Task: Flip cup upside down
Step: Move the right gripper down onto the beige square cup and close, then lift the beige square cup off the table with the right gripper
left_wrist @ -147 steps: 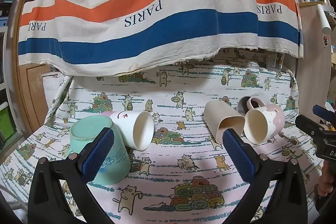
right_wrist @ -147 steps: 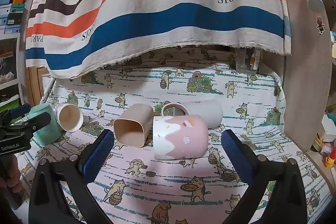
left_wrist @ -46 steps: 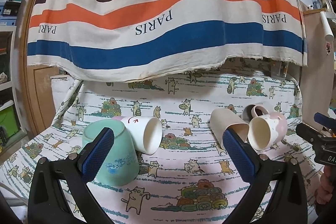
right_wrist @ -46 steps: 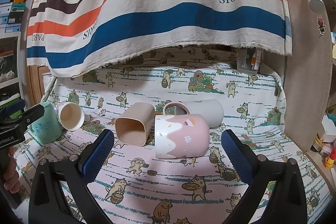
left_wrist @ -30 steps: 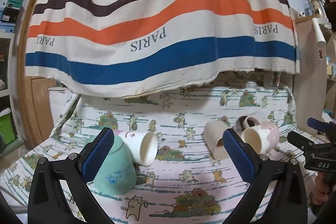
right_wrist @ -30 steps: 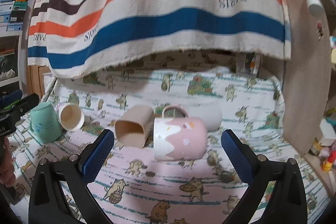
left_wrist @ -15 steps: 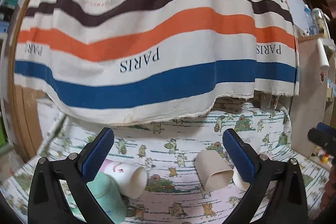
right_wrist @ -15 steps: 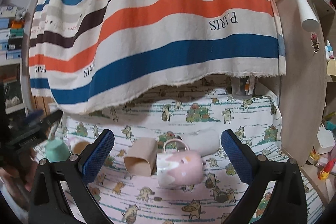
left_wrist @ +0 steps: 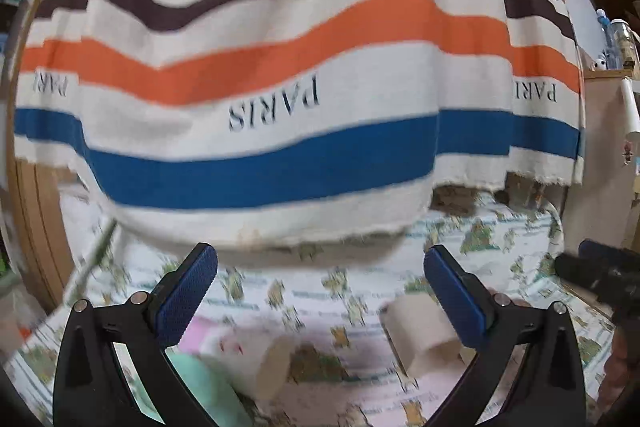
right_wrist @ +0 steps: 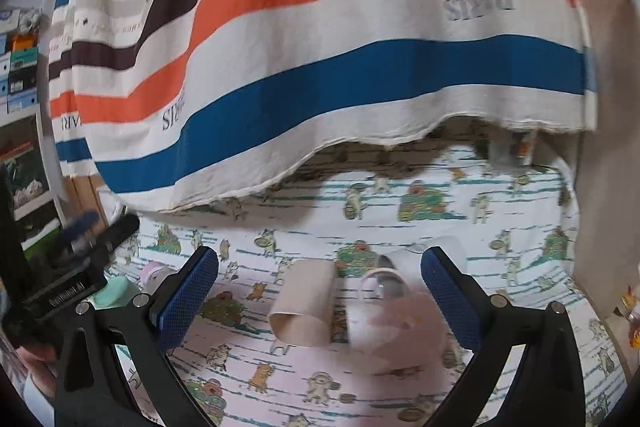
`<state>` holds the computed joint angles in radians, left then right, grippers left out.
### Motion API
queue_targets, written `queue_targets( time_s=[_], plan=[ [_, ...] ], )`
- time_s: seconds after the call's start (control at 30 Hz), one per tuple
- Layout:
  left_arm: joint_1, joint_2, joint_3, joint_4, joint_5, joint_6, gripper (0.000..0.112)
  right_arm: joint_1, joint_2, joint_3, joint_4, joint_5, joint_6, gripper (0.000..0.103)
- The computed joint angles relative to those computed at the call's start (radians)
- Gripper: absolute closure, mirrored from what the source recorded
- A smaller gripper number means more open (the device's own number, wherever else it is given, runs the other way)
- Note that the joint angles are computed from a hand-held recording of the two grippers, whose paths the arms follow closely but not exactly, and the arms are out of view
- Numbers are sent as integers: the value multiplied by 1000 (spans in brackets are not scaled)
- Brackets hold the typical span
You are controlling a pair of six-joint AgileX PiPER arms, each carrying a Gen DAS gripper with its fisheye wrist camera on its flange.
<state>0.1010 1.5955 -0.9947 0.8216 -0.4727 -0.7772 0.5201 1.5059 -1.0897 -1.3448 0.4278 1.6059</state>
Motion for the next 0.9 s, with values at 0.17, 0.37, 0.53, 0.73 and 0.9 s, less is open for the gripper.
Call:
queue_targets(
  time_s=[0.17, 0.37, 0.53, 0.73, 0.9],
  plan=[
    [21, 72, -50, 61, -17, -95, 10, -1, 91, -115, 130, -24, -140, 6],
    [60, 106, -75, 121, -19, -178, 9, -20, 243, -319, 490, 48, -522, 10],
    [81, 134, -123, 188, 29, -281, 10, -51, 401, -503, 789, 144, -797, 14],
    [64, 190, -190, 292, 117, -378, 10, -63, 552, -663, 857, 230, -846, 17],
    [40, 211, -204, 273, 158, -334, 9, -70, 649, -797, 808, 314, -812, 17]
  ],
)
